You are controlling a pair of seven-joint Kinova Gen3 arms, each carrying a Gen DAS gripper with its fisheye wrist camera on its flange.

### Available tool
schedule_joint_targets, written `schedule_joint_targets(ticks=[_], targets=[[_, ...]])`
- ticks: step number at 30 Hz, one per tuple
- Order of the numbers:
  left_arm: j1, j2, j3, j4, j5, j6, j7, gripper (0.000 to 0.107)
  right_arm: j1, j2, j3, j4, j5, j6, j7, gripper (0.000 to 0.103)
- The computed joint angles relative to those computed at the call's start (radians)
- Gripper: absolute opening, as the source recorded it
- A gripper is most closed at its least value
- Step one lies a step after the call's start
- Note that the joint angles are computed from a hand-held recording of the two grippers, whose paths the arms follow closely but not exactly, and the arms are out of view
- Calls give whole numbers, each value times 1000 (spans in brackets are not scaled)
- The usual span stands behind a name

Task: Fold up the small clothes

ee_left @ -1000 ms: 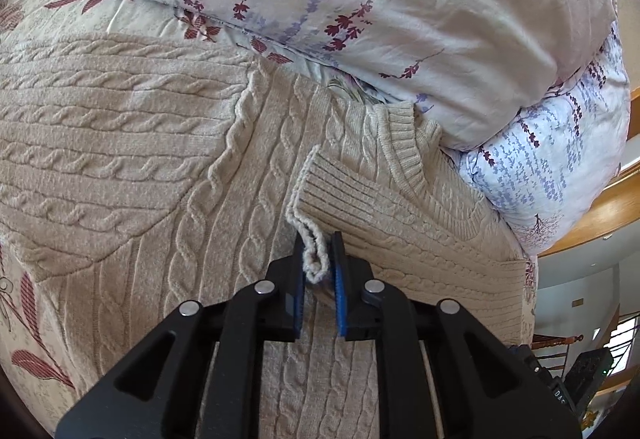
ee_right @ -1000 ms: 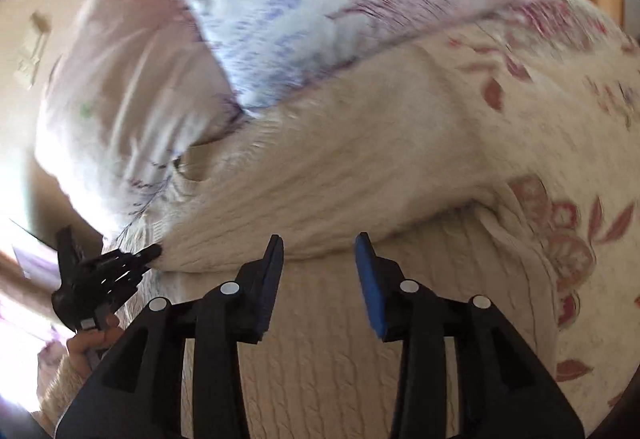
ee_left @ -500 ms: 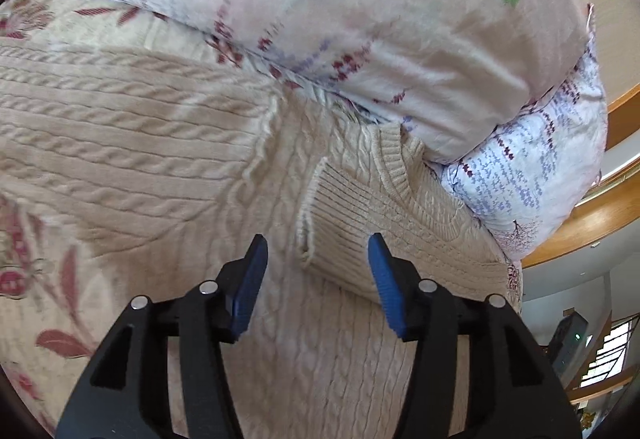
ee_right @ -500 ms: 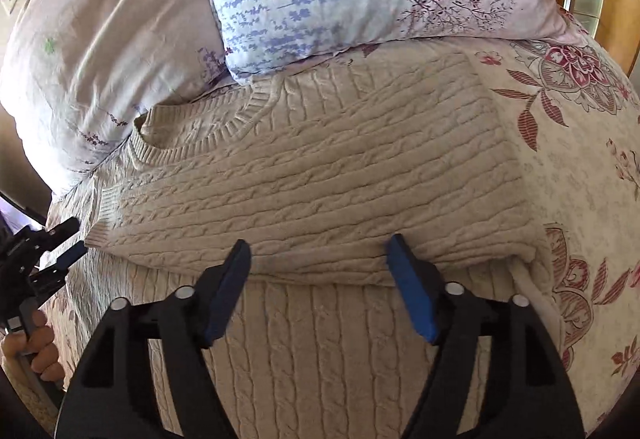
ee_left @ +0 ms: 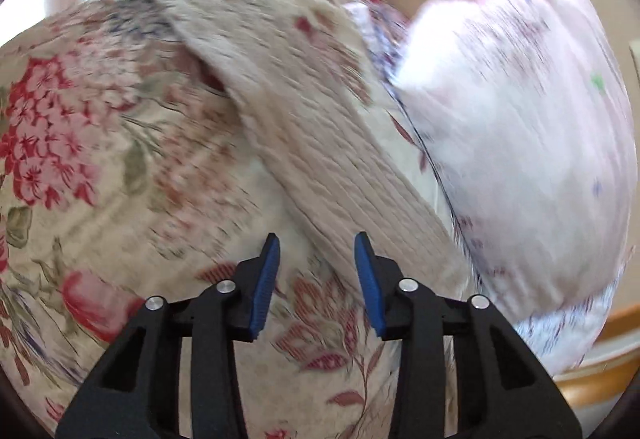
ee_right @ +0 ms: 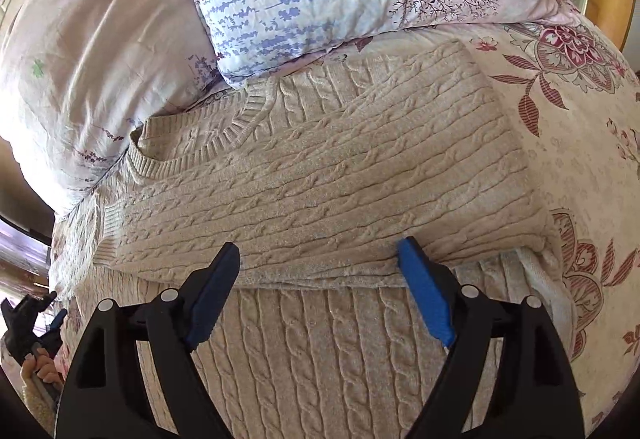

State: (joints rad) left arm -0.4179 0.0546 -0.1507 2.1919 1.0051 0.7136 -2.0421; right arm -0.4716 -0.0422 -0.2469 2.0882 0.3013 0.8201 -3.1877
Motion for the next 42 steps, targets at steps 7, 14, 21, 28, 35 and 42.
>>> schedule_joint_targets(ticks=[7,14,21,28,35,42], targets=[[-30,57,4,2,149,-16,-17,26,-2,-13,-6,-7,-19,11,-6,85],[-43,97,17,-21,176,-14,-21,11,1,-28,-15,15,-51,-4,-22,87],[-53,60,22,10,306,10,-143,6,6,-56,-33,24,-46,-6,-43,87],[39,-45,38,0,452,89,-321,6,22,-97,-61,39,-27,-13,-78,87],[238,-81,133,4,582,79,-455,6,33,-121,-87,29,-3,-4,-72,87],[484,74,243,8,573,-111,-401,7,54,-166,-98,63,-52,11,-72,87]])
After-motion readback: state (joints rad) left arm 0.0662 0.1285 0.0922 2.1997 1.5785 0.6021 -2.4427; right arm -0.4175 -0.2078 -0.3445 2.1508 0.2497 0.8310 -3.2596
